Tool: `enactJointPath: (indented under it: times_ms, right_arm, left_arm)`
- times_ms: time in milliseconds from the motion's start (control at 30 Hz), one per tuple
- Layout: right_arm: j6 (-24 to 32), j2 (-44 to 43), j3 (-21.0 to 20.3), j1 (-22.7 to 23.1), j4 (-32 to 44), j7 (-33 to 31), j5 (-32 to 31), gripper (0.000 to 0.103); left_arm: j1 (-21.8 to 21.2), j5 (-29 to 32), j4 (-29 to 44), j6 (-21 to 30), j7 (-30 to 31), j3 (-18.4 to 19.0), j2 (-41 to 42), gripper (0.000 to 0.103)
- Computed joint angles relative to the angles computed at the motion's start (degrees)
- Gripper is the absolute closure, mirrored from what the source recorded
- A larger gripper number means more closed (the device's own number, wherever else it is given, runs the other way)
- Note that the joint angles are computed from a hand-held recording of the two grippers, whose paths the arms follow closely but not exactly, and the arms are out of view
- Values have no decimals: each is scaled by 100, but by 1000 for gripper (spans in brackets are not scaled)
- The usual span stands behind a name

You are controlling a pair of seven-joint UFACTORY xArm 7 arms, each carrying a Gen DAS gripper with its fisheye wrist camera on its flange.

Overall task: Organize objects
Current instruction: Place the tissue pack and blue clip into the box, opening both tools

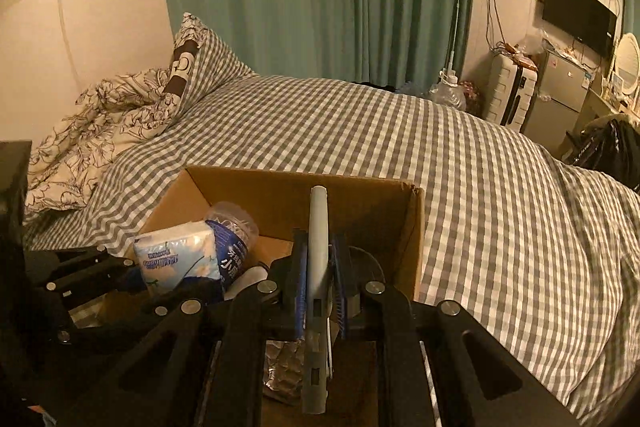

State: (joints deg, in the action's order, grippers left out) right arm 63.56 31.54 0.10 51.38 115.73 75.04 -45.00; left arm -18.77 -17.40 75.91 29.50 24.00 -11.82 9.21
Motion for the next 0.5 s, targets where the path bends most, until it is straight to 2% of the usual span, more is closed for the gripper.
enactJointPath:
  times_ms: [33,67,100,133,167,233,333,433,500]
  right_arm:
    - [65,-53,-29,66,-12,48,-79,88]
    - [133,-91,-36,112,3,74,-139,77]
    - [220,-116,-39,165,57,88,-204,61]
    - [325,-161,-46,238,102,121,-294,56]
    - [465,-216,-56,335,161,147,-418,52]
    - [773,-280,-37,506,345,95,-618,52]
    - [1274,-393,-16,826,587,80,-962,46]
    - [1779,-427,21,1161,899,19,-1270,37]
    - [2110,-414,30,1388,1099,-62,-1450,30]
  left_arm:
    - [-17,19,-40,-7,-60,2,-61,60]
    - [-30,54,-100,-48,-127,15,-155,54]
    - [-50,106,-225,-162,-212,32,-306,44]
    - [-52,124,-253,-210,-235,46,-393,39]
    - [-55,115,-306,-234,-242,52,-502,38]
    - [-64,93,-449,-237,-315,81,-810,29]
    - [-100,-83,-593,-222,-309,151,-1240,23]
    - [-170,-177,-760,-266,-325,226,-1698,9]
    - [-237,-233,-878,-351,-289,291,-1947,3]
